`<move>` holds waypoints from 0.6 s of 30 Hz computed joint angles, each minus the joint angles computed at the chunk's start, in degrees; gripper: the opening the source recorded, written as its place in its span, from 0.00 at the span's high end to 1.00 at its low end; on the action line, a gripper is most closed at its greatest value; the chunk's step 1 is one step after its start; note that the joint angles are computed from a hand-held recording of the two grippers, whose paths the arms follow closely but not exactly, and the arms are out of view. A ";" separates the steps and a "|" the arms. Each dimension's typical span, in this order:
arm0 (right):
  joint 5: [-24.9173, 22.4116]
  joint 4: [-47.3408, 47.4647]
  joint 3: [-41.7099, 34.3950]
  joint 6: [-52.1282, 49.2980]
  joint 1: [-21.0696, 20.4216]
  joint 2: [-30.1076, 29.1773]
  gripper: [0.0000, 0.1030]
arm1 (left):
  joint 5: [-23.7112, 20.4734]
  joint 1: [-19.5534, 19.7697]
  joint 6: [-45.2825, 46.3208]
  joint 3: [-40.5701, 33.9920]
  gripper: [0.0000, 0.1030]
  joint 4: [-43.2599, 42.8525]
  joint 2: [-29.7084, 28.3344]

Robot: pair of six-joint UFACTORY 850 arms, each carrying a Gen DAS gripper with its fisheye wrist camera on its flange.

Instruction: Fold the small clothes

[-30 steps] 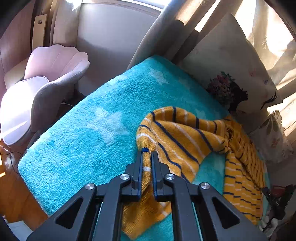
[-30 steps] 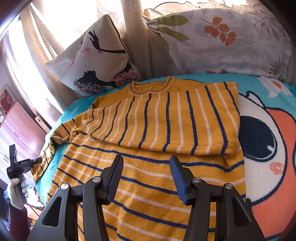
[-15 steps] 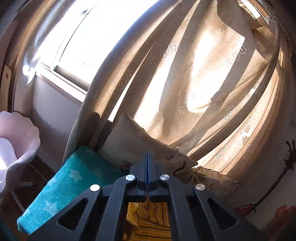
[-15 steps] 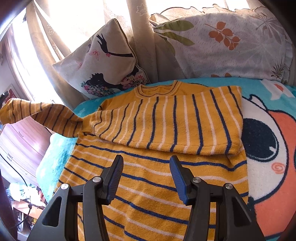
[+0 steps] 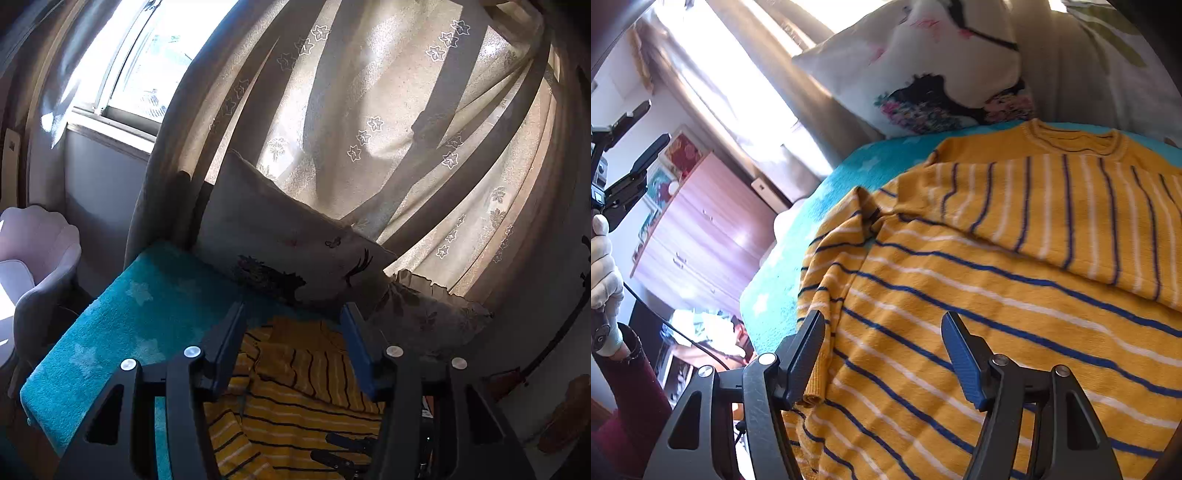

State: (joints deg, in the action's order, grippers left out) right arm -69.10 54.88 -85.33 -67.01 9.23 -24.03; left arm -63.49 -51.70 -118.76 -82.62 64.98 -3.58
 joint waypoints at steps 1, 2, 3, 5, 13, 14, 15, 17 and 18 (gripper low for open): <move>1.04 -0.63 1.24 -0.95 1.33 0.75 0.32 | -0.72 -0.42 -0.74 1.55 0.45 -0.70 0.25; 1.75 -1.16 2.28 -1.57 2.61 1.37 0.32 | -1.82 -1.01 -1.49 2.92 0.42 -1.41 0.29; 1.98 -1.60 3.12 -1.92 3.79 1.80 0.32 | -2.81 -1.43 -2.11 4.40 0.42 -2.25 0.43; 2.60 -2.20 4.70 -2.59 5.94 2.68 0.32 | -3.59 -2.05 -3.50 7.56 0.42 -3.86 0.91; 13.36 -12.29 7.38 -5.01 14.10 7.85 0.92 | -0.97 -2.86 -14.56 19.20 0.41 -4.85 5.91; 13.45 -11.39 6.09 -5.11 14.52 8.14 0.92 | -1.10 -2.89 -15.84 20.09 0.41 -4.45 6.39; 13.58 -10.30 4.26 -5.08 15.01 8.21 0.92 | -1.21 -2.91 -16.78 20.52 0.41 -4.17 6.66; 12.59 -8.18 -1.63 -3.53 15.55 6.90 0.92 | -0.40 -2.60 -18.22 21.13 0.41 -3.64 7.15; 12.50 -7.09 -4.87 -2.70 15.54 6.13 0.92 | 0.24 -2.46 -18.87 21.22 0.41 -3.25 7.20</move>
